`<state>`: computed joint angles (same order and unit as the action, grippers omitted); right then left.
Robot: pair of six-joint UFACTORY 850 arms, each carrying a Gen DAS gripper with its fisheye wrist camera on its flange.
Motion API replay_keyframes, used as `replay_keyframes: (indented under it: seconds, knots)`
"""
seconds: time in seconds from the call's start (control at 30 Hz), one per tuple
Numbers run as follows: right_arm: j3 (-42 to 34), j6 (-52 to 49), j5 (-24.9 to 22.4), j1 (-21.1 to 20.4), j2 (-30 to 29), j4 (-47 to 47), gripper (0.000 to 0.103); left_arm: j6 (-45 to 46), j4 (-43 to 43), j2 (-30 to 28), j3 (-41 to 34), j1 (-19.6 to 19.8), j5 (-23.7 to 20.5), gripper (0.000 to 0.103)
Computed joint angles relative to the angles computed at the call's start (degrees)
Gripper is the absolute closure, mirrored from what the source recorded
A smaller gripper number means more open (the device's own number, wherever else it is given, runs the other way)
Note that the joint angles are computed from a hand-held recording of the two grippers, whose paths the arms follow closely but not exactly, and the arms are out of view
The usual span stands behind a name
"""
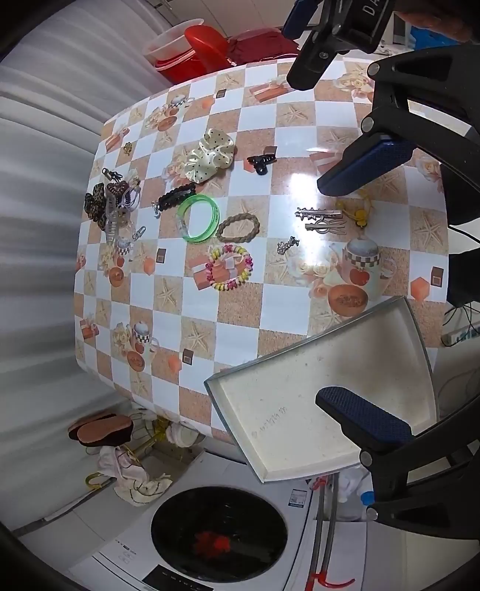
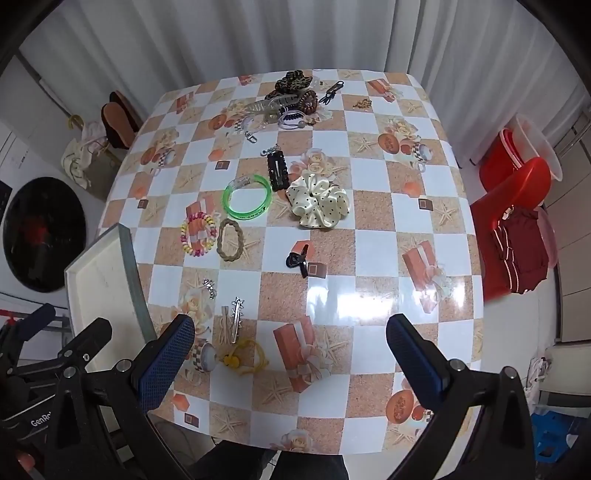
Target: Organize jewelry
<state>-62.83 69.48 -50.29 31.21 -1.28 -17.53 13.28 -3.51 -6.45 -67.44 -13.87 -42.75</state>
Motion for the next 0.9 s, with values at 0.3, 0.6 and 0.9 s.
replay_keyframes:
  seconds: [0.3,0.6,0.9]
  knots:
    - [-1.7,-1.2,-1.2,-0.3,-0.7,0.6,0.0,0.1,0.0,-0.4,0.0,0.6,0.6,0.0]
    - [-1.6,-1.3,-1.2,-0.3,-0.6,0.6,0.0,0.3,-0.1,-0.4,0.0,0.7,0.6,0.0]
    - [-1.6,-1.1,-1.3,-0.3,-0.6,0.5,0.0,0.6,-0.2,-0.4,0.2,0.8,0.7,0.0]
